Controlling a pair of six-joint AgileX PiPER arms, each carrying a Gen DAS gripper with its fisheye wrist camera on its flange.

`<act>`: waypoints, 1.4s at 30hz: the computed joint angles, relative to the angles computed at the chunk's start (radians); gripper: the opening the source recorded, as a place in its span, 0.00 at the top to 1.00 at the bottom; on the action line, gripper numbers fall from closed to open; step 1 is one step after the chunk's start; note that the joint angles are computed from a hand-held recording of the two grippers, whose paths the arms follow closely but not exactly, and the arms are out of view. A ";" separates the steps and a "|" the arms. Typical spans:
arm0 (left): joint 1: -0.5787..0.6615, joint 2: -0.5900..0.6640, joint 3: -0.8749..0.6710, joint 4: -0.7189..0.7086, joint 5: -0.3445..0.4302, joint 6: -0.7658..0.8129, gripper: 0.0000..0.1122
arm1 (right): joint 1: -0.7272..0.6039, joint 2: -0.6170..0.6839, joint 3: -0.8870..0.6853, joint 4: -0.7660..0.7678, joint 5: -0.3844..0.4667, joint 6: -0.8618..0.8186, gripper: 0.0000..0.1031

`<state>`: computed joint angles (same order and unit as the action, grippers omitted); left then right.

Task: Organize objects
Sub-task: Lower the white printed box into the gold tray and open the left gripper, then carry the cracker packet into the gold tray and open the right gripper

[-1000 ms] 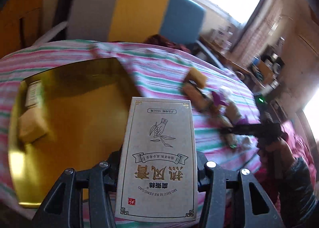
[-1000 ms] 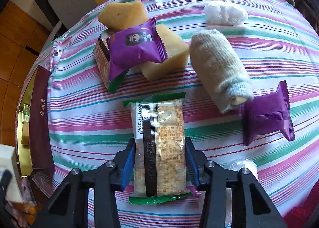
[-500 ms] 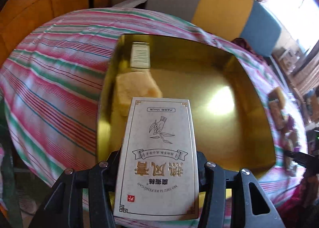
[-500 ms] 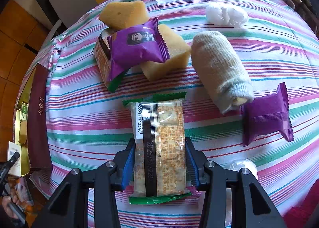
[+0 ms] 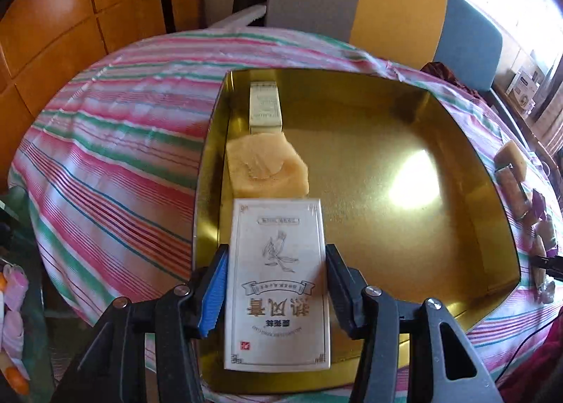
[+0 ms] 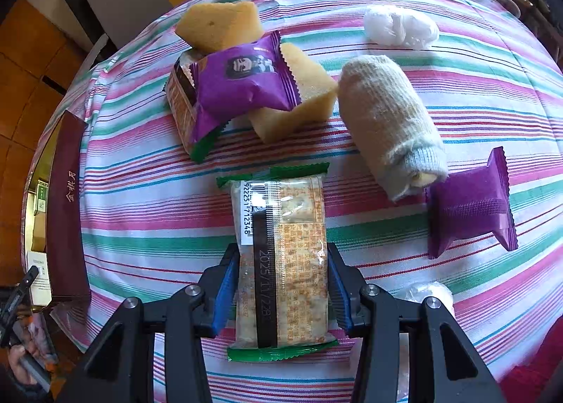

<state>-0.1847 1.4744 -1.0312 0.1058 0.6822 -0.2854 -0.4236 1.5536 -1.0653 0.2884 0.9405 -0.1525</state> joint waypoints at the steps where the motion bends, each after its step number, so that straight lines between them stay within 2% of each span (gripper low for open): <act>1: -0.007 -0.009 0.003 0.025 0.002 -0.023 0.53 | 0.000 -0.001 0.001 0.002 0.000 -0.004 0.52; 4: -0.014 -0.044 0.019 0.050 -0.001 -0.047 0.53 | 0.015 -0.003 0.004 -0.020 -0.007 0.010 0.53; 7: -0.035 -0.061 0.024 0.109 -0.002 -0.107 0.53 | 0.045 -0.010 0.007 -0.081 -0.019 0.051 0.58; 13: -0.055 -0.139 0.061 0.132 -0.024 -0.145 0.53 | 0.097 -0.037 0.022 -0.134 -0.039 0.077 0.62; 21: -0.042 -0.184 0.070 0.105 -0.048 -0.106 0.53 | 0.151 -0.170 0.073 -0.046 -0.034 0.070 0.62; 23: -0.033 -0.187 0.071 0.093 -0.052 -0.095 0.53 | 0.182 -0.199 0.067 -0.007 -0.025 0.066 0.62; 28: -0.011 -0.192 0.084 0.064 -0.063 -0.069 0.53 | 0.370 -0.195 -0.034 0.010 -0.013 0.143 0.62; 34: 0.025 -0.191 0.103 0.016 -0.076 -0.019 0.53 | 0.590 -0.047 -0.222 0.017 -0.015 0.222 0.62; 42: 0.089 -0.188 0.125 -0.053 -0.091 0.055 0.53 | 0.766 0.177 -0.486 0.037 0.036 0.279 0.62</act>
